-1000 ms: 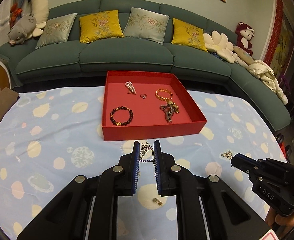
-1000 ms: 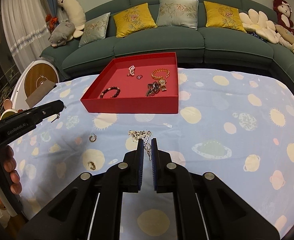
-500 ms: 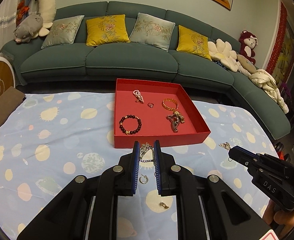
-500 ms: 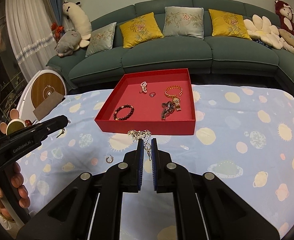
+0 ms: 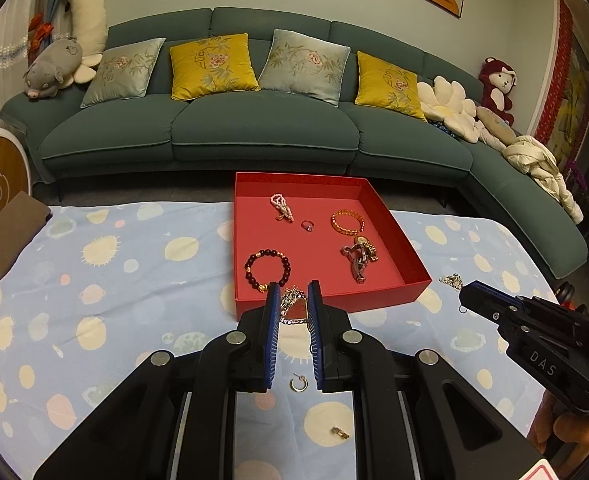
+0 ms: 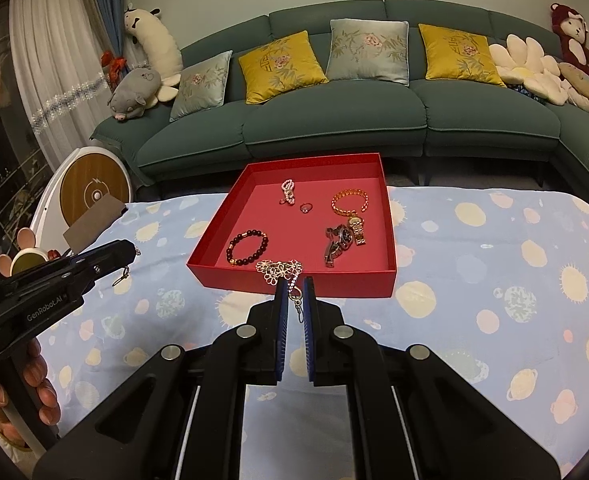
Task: Organize jewelry
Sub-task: 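Carry the chain with the right tool into the red box while the left tool drops the pendant there, then move the right tool to the small gold earring and close on it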
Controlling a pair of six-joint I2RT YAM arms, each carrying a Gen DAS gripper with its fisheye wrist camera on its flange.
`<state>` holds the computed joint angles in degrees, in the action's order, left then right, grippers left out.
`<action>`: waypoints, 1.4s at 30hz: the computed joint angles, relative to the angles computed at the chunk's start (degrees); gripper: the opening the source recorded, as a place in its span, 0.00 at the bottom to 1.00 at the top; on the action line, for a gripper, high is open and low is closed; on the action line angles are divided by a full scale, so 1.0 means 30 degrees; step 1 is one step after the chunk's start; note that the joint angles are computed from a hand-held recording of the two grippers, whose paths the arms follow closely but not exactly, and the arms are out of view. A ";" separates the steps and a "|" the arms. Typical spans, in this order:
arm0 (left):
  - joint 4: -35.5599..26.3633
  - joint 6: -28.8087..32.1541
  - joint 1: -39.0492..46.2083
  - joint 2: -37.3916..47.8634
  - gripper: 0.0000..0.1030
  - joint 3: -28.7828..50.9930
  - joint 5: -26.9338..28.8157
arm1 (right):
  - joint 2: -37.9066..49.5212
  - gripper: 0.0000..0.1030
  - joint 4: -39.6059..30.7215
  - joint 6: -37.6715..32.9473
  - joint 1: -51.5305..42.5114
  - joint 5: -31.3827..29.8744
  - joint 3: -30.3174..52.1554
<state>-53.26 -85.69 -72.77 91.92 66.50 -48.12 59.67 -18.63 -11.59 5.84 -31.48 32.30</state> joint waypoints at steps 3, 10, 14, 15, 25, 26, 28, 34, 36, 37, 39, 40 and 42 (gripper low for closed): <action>0.1442 0.1544 0.1164 -0.0601 0.11 -0.0639 0.0532 | 0.1180 0.06 0.0416 0.0310 0.0173 -0.0070 0.0764; 0.3933 0.5309 0.4077 -0.0109 0.11 -0.0630 0.1147 | 0.4741 0.06 0.2605 0.1245 0.1068 0.0759 0.2641; 0.5665 0.7239 0.5793 0.0606 0.11 -0.0572 0.1926 | 0.6598 0.06 0.3514 0.1668 0.1994 0.1268 0.3697; 0.6061 0.7741 0.6204 0.0857 0.11 -0.0478 0.2137 | 0.7056 0.06 0.3749 0.1805 0.2234 0.1378 0.3928; 0.8516 1.0118 0.9114 0.3527 0.11 -0.0042 0.4243 | 1.2563 0.06 0.5898 0.2804 0.4194 0.2517 0.6055; 0.8786 1.0330 0.9332 0.3685 0.11 -0.0113 0.4427 | 1.2945 0.06 0.6117 0.2837 0.4315 0.2640 0.6130; 0.9219 1.0567 0.9666 0.3968 0.11 -0.0221 0.4733 | 1.3591 0.06 0.6398 0.2849 0.4455 0.2705 0.6336; 1.0168 1.0980 1.0499 0.4532 0.12 -0.0450 0.5484 | 1.4967 0.07 0.6849 0.2870 0.4788 0.2764 0.6934; 1.0283 1.0988 1.0722 0.4713 0.13 -0.0396 0.5818 | 1.5205 0.07 0.6985 0.2825 0.4818 0.2543 0.6969; 1.0327 1.0861 1.0810 0.4754 0.14 -0.0399 0.5897 | 1.5263 0.08 0.7063 0.2801 0.4802 0.2441 0.6952; 1.0596 1.0729 1.0999 0.4604 0.17 -0.0588 0.6433 | 1.5269 0.09 0.7198 0.2797 0.4770 0.2298 0.6847; 1.0533 1.0521 1.1073 0.4420 0.21 -0.0721 0.6606 | 1.5111 0.09 0.7352 0.2863 0.4728 0.2300 0.6663; 1.0385 0.9815 1.0879 0.3562 0.21 -0.1293 0.6241 | 1.4434 0.09 0.7342 0.2925 0.4530 0.2105 0.6275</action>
